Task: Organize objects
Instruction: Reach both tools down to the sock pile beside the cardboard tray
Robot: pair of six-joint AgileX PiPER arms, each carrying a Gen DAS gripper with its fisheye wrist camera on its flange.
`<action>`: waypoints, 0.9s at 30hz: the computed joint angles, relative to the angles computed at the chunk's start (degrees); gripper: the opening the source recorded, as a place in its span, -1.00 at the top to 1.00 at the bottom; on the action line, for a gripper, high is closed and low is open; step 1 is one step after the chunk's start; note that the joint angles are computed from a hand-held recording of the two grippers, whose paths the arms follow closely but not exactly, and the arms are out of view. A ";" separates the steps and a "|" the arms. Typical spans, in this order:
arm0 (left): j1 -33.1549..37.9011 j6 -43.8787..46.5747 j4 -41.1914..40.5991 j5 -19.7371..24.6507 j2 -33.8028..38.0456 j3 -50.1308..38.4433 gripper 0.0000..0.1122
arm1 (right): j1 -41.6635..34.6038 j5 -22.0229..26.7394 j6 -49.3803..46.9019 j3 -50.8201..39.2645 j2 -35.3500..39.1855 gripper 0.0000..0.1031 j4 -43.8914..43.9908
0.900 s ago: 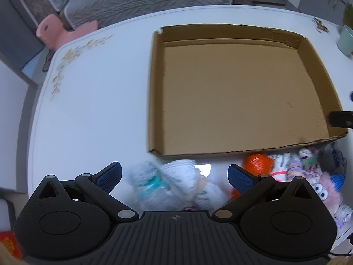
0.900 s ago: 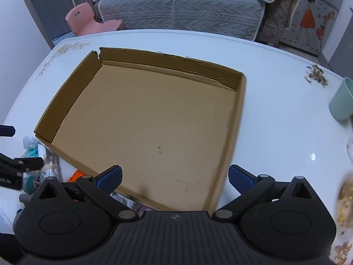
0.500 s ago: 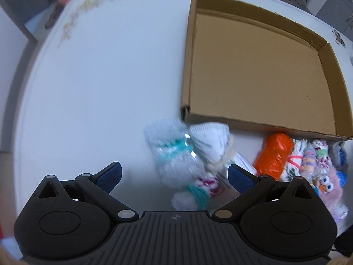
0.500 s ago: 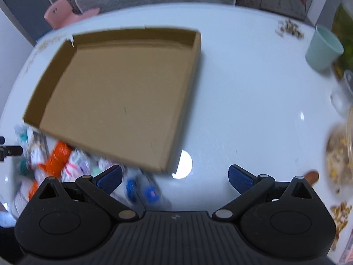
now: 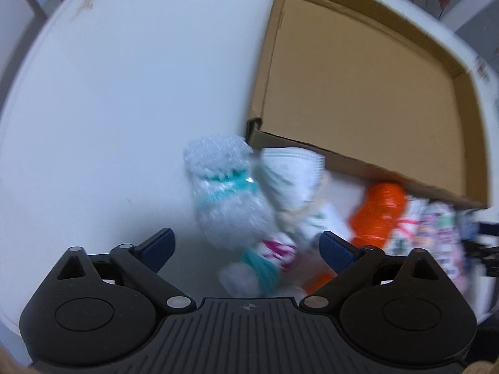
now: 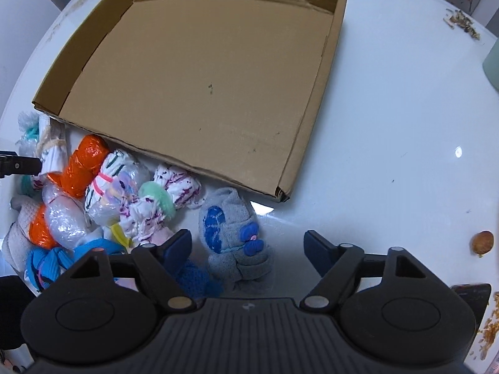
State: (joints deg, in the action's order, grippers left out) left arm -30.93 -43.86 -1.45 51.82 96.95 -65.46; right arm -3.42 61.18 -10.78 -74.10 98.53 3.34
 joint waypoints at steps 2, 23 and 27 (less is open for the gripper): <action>1.10 2.04 -3.92 -2.01 -1.93 2.30 -0.78 | 0.15 0.10 0.58 -0.69 0.71 -0.45 -0.34; 1.41 6.19 -10.44 -1.60 -1.40 4.29 0.18 | 1.91 3.44 -6.50 -9.89 7.74 0.26 2.09; 2.24 7.19 -10.42 1.33 -2.05 0.93 0.18 | 1.88 5.00 -7.93 -13.09 8.29 0.26 3.54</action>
State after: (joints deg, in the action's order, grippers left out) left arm -28.69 -36.68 -11.87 53.15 94.91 -64.53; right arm -1.55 66.18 -18.72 -87.19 106.83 6.88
